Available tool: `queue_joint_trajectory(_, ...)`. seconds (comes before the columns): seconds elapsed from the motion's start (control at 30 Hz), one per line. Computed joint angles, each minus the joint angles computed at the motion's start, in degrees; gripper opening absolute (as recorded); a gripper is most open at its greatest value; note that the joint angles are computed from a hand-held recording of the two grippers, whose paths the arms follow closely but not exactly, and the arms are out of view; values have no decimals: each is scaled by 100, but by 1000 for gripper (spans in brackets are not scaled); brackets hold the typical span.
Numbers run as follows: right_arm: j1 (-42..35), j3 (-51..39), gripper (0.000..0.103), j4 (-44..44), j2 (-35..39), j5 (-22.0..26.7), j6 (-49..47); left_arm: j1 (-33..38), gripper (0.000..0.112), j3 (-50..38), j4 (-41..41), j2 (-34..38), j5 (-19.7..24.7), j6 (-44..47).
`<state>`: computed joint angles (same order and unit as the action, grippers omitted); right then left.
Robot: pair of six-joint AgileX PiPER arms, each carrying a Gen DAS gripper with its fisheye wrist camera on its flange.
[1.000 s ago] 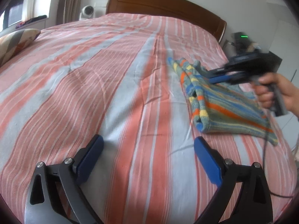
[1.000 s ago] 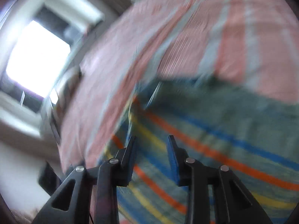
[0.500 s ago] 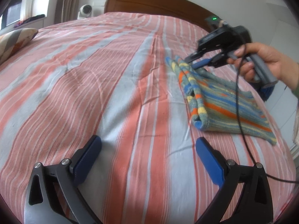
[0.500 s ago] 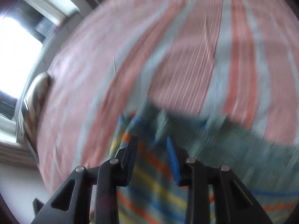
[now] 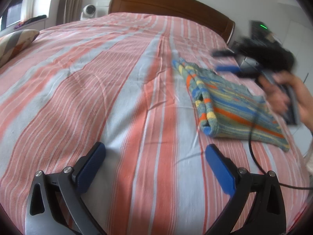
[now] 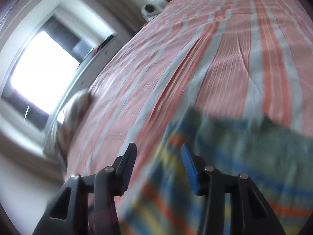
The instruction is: Fold small clothes
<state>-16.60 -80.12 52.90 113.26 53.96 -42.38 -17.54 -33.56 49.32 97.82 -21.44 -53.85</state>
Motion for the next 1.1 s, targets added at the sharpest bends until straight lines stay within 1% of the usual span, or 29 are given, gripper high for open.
queue_joint_trajectory(0.03, -68, 442, 56, -128, -330, 134, -189, -19, 101, -15, -18, 1, 29, 8)
queue_joint_trajectory(0.13, -333, 1999, 56, 21, -1229, -90, -990, -40, 101, -19, -68, 5, 37, 41)
queue_joint_trajectory(0.17, -276, 2474, 56, 154, -1488, -227, -1262, -37, 101, -15, -72, 6, 23, 43)
queue_joint_trajectory(0.2, -284, 3019, 56, 105, -1914, -317, -1502, -29, 101, -15, -71, 12, 11, 48)
queue_joint_trajectory(0.27, -186, 3573, 56, 60, -2295, -591, -1810, -18, 101, -2, -105, 18, -20, 87)
queue_joint_trajectory(0.33, -459, 4033, 56, 134, -2707, -463, -2299, -16, 101, 16, -168, 26, -49, 155)
queue_joint_trajectory(0.37, -671, 4244, 56, 265, -2978, -514, -2563, -15, 101, 21, -191, 27, -57, 181)
queue_joint_trajectory(0.4, -851, 4370, 58, 399, -3117, -635, -2811, -12, 101, 25, -191, 26, -61, 185)
queue_joint_trajectory(0.43, -1021, 4452, 65, 456, -3273, -863, -2970, -5, 101, 30, -187, 24, -69, 186)
queue_joint_trajectory(0.5, -908, 4555, 67, 383, -3285, -1677, -2886, 47, 101, 63, -134, 22, -152, 164)
queue_joint_trajectory(0.53, -832, 4594, 66, 220, -3161, -1889, -2687, 93, 101, 78, -54, 18, -209, 99)
queue_joint_trajectory(0.57, -812, 4609, 67, -30, -2901, -1875, -2461, 138, 101, 91, 18, 18, -266, 47)
queue_joint_trajectory(0.6, -829, 4736, 67, -102, -2870, -1757, -2464, 199, 102, 112, 92, 21, -356, -7)
queue_joint_trajectory(0.63, -845, 4900, 66, -2, -3054, -1689, -2696, 219, 102, 117, 113, 24, -385, -22)
queue_joint_trajectory(0.67, -967, 5073, 66, -13, -3318, -1392, -2971, 211, 102, 112, 103, 21, -368, -11)
queue_joint_trajectory(0.7, -1202, 5088, 63, -162, -3421, -901, -3017, 198, 102, 112, 72, 15, -340, 22)
queue_joint_trajectory(0.73, -1410, 5114, 63, -244, -3580, -639, -2984, 205, 102, 120, 57, 4, -319, 60)
queue_joint_trajectory(0.77, -1647, 5180, 63, -269, -3795, -520, -3032, 203, 102, 123, 39, 1, -305, 87)
queue_joint_trajectory(0.83, -1941, 5312, 64, -202, -4319, -652, -3180, 195, 102, 115, 40, -2, -283, 87)
queue_joint_trajectory(0.9, -2162, 5353, 64, 30, -4515, -995, -3399, 170, 102, 109, 8, 1, -264, 101)
queue_joint_trajectory(0.93, -2373, 5293, 64, 160, -4347, -1070, -3556, 162, 102, 108, -9, -5, -237, 124)
queue_joint_trajectory(1.0, -2299, 5179, 64, 250, -3883, -1298, -3491, 130, 102, 106, -86, -7, -195, 196)
queue_joint_trajectory(1.03, -2171, 5092, 66, 127, -3526, -1366, -3336, 116, 102, 104, -122, -1, -189, 222)
queue_joint_trajectory(1.07, -2072, 5104, 66, -100, -3400, -1338, -3151, 141, 102, 112, -100, 1, -214, 218)
queue_joint_trajectory(1.1, -2048, 5292, 66, -202, -3487, -1389, -3195, 128, 102, 108, -111, 2, -211, 215)
